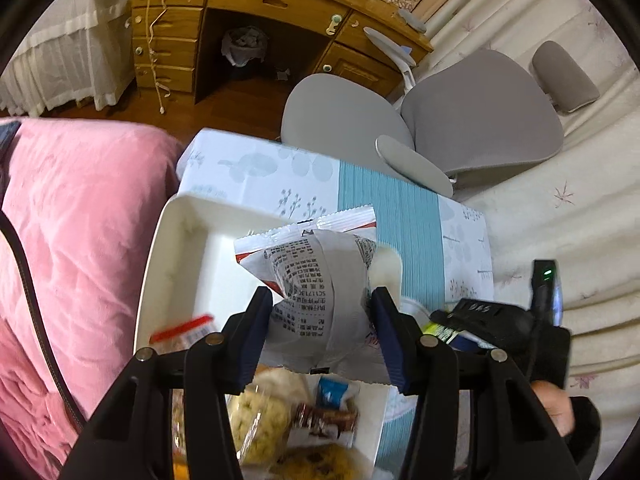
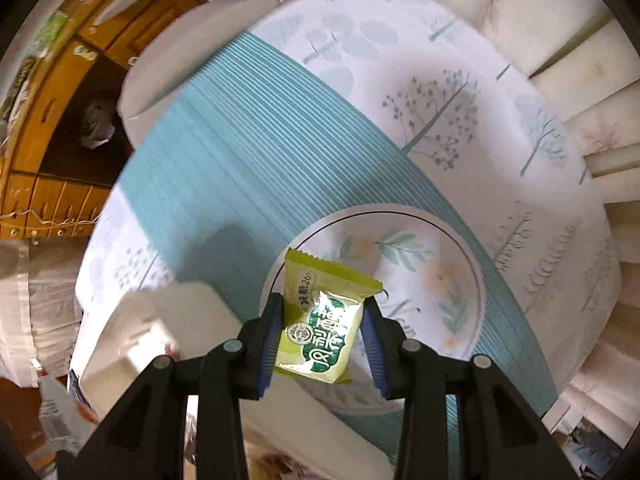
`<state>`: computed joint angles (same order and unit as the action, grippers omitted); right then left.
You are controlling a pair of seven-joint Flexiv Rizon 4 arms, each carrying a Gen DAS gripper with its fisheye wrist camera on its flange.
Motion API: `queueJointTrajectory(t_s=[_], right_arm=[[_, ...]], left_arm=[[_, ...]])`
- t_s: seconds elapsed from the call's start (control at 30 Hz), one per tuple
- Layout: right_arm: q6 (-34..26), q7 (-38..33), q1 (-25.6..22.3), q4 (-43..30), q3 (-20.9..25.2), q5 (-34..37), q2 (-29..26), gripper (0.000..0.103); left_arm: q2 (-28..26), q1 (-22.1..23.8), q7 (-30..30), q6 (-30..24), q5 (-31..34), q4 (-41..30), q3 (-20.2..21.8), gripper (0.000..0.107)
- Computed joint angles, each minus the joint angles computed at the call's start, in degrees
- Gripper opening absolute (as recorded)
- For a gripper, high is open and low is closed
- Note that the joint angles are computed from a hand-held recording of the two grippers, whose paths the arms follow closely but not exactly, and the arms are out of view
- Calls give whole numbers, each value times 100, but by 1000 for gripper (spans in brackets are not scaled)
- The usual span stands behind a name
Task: Organize snacks
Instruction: 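Carry both packets over the tray and open both tools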
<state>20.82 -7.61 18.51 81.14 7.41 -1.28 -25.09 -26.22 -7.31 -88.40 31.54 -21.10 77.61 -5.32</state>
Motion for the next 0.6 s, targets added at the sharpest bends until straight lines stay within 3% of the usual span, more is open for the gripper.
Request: queueJointTrajectory(t_s=[0.23,0.6], right_arm=[[-165,16,249,185,79,-403,494,38],[752,55,508,1117,403,-348,1258,39]], left_arm=[[668,94,247,178,-224,910,68,50],[1367,149,371,188,-396,1763,213,50]])
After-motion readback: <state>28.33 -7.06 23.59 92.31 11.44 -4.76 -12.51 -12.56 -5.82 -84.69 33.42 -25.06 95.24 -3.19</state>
